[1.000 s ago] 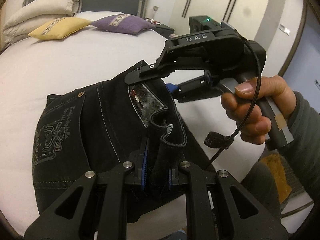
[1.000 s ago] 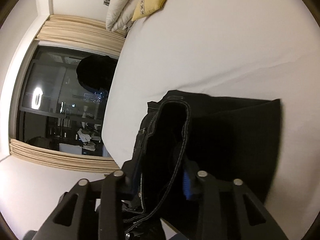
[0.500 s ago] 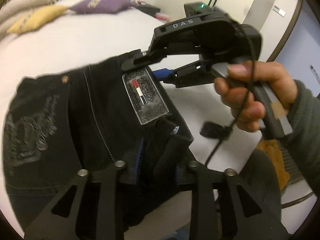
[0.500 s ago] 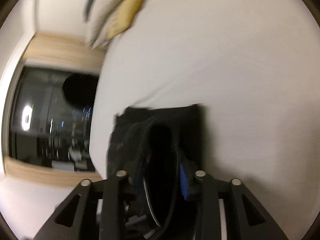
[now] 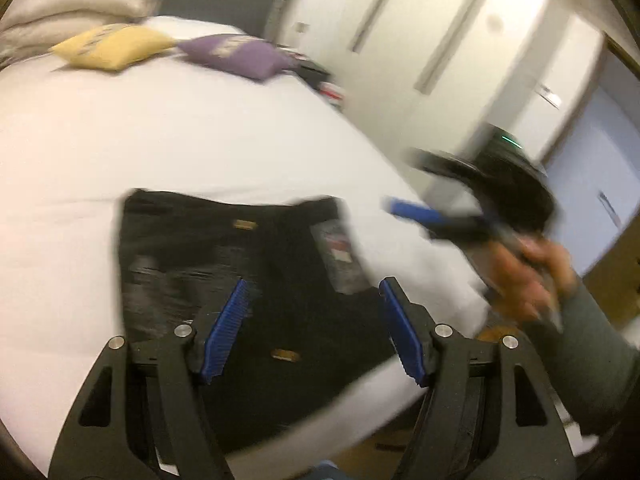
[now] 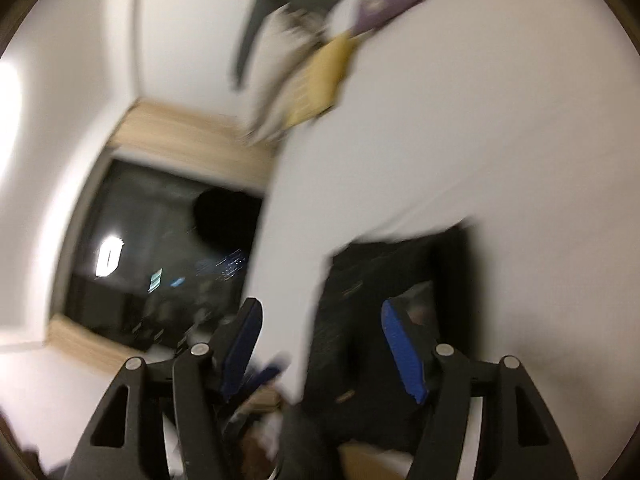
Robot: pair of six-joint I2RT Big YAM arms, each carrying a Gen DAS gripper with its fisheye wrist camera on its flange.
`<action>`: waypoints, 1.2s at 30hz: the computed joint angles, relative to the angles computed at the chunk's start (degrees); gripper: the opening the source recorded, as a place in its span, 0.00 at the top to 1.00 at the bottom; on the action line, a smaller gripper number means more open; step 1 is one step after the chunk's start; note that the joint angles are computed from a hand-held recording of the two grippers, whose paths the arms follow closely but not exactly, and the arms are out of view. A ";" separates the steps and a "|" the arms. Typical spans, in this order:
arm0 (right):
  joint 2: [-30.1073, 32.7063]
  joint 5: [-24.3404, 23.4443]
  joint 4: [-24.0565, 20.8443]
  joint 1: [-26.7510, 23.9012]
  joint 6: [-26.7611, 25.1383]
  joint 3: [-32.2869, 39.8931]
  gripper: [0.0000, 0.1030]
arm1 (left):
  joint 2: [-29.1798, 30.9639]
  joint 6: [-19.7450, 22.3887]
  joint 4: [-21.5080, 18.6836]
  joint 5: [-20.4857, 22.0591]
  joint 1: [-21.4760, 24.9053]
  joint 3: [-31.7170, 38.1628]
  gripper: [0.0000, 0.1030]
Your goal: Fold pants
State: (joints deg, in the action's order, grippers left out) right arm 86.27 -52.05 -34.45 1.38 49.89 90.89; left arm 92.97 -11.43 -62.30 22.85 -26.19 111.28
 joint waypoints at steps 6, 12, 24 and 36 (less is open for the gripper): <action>-2.11 -1.22 0.86 5.16 0.60 -10.22 0.41 | 1.05 0.07 0.06 2.05 2.88 -3.05 0.36; -6.86 -1.72 17.68 1.45 11.92 -25.98 1.00 | 1.26 -1.92 4.10 3.95 4.31 -9.15 0.36; 9.14 -0.99 1.72 4.00 0.99 7.54 0.54 | 3.12 -1.91 7.80 5.02 4.11 -5.58 0.36; 14.06 4.77 2.42 1.58 5.84 3.64 1.00 | 4.26 -4.50 12.65 5.12 4.39 -9.41 0.36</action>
State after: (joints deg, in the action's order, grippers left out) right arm 100.33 -47.27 -32.03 2.97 55.72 94.54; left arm 97.22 -15.93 -49.66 27.97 -21.80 101.87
